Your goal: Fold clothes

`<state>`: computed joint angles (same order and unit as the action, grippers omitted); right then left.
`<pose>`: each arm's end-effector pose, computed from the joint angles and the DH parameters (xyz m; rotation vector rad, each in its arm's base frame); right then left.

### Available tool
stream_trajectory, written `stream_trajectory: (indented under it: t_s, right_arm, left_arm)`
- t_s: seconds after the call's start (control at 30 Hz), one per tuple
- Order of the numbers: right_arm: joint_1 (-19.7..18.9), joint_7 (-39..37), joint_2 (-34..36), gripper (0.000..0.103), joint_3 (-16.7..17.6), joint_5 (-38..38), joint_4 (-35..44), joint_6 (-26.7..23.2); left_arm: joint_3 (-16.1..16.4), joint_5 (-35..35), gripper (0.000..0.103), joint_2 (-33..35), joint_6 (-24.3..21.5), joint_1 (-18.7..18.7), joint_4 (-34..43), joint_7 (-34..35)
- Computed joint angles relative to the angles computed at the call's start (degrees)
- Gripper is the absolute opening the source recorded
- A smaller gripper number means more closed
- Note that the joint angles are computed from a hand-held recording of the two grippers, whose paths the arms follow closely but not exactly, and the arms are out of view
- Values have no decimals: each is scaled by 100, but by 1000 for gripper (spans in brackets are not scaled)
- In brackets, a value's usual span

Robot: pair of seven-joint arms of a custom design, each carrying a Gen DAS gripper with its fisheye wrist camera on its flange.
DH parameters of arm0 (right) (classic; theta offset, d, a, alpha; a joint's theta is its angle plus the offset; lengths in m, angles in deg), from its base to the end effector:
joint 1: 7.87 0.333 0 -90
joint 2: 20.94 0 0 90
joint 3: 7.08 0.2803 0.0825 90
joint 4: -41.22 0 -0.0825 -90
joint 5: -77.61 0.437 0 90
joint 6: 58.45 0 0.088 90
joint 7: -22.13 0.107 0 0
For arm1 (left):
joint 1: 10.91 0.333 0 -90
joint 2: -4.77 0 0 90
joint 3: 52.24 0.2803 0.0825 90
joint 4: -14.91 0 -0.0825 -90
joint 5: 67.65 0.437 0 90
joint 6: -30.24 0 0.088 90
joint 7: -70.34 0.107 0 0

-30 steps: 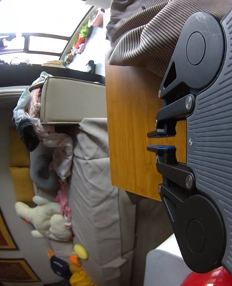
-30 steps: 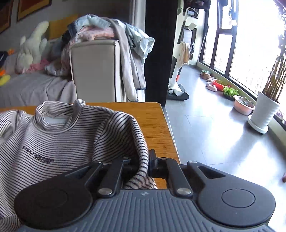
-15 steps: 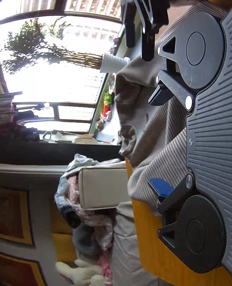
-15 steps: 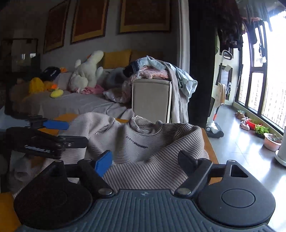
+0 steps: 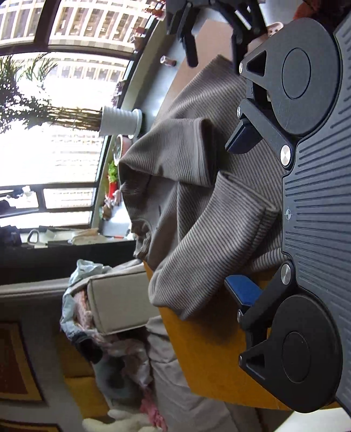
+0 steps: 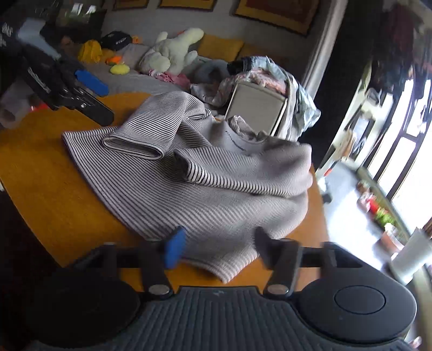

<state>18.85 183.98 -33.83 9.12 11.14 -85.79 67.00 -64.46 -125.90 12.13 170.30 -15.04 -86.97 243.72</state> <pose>0.4358 0.3647 0.4505 -1.8472 1.6037 -1.3436 0.6611 -0.1894 0.4900 -0.6001 2.4708 -1.2963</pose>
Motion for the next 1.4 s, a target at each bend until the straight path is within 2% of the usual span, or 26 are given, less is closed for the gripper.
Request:
stream_trajectory:
  t_s: [0.1, 0.13, 0.17, 0.23, 0.27, 0.3, 0.4, 0.5, 0.53, 0.57, 0.6, 0.63, 0.77, 0.87, 0.93, 0.97, 1.0, 1.03, 1.07, 1.1, 1.13, 1.23, 1.3, 1.33, 1.4]
  right_arm:
    - [-174, 351, -237, 0, -31, -467, 156, -186]
    - [-207, 280, -409, 0, -98, -417, 128, -27]
    - [-221, 107, -640, 1, -226, -211, 11, 371]
    - [-249, -55, -1038, 19, -353, 149, -324, 1066]
    - [-196, -292, -1150, 46, -371, 425, -488, 1236]
    - [-126, -560, -1243, 60, -389, 718, -645, 1372]
    - [43, -1351, -1196, 61, -255, 1404, -897, 1313]
    - [-227, -1212, -736, 60, 275, 877, -686, 803]
    - [-271, -1186, -541, 56, 324, 732, -516, 625]
    - [-293, -1167, -345, 24, 340, 592, -336, 450]
    - [-308, -1005, -350, 4, 279, 421, -263, 447]
    - [-338, -820, -383, 4, 221, 246, -204, 477]
    - [-527, -67, -563, 4, 41, -372, 27, 699]
    - [-632, -43, -723, 4, 67, -567, 78, 708]
    - [-656, -48, -724, 4, 133, -582, 73, 546]
    - [-662, 90, -720, 9, 182, -608, 29, 443]
    - [-659, 247, -713, 23, 225, -637, -19, 335]
    - [-638, 489, -690, 33, 269, -624, -86, 220]
    - [-606, 743, -659, 53, 307, -602, -152, 103]
    - [-566, 995, -622, 62, 336, -577, -212, -12]
    - [-520, 1245, -579, 62, 358, -549, -268, -125]
    - [-358, 2016, -377, 67, 302, -391, -361, -72]
    - [-263, 1933, -30, 68, 316, -317, -165, -489]
    - [-197, 1873, 158, 66, 304, -286, -49, -718]
    - [-65, 1759, 255, 54, 245, -211, 43, -1368]
  left_arm:
    - [-10, 32, 102, -330, -216, -27, -389, 512]
    - [-4, 64, 103, -422, -125, -76, -537, 689]
    - [5, 99, 103, -510, -30, -128, -679, 855]
    - [43, 219, 103, -585, 139, -219, -846, 949]
    - [71, 255, 103, -591, 169, -244, -874, 920]
    - [101, 261, 103, -591, 171, -253, -879, 864]
    - [177, 254, 103, -586, 123, -239, -839, 661]
    - [199, 294, 103, -603, 35, -232, -823, 611]
    - [202, 299, 103, -614, 10, -234, -828, 617]
    - [204, 300, 103, -628, -14, -236, -835, 628]
    - [197, 247, 103, -666, -17, -249, -882, 696]
    - [193, 195, 103, -705, -20, -264, -927, 763]
    - [177, 97, 103, -771, 289, -359, -1082, 1021]
    - [95, 126, 103, -514, 1232, -475, -967, 948]
    - [41, 388, 103, -52, 1986, -540, -535, 275]
    - [36, 662, 103, 195, 2306, -571, -287, -231]
    - [80, 996, 103, 435, 2454, -598, -2, -871]
    - [126, 1235, 103, 610, 2459, -603, 237, -1378]
    - [149, 1382, 103, 721, 2406, -577, 430, -1757]
    - [178, 1531, 103, 836, 2349, -557, 632, -2139]
    - [204, 1670, 103, 948, 2289, -537, 831, -2498]
    - [-22, 1708, 103, 928, 2293, -290, 826, -2456]
    - [-172, 1763, 103, 875, 2336, -145, 727, -2394]
    - [-211, 1818, 103, 849, 2351, -97, 667, -2393]
    - [-255, 1919, 103, 798, 2380, -30, 552, -2390]
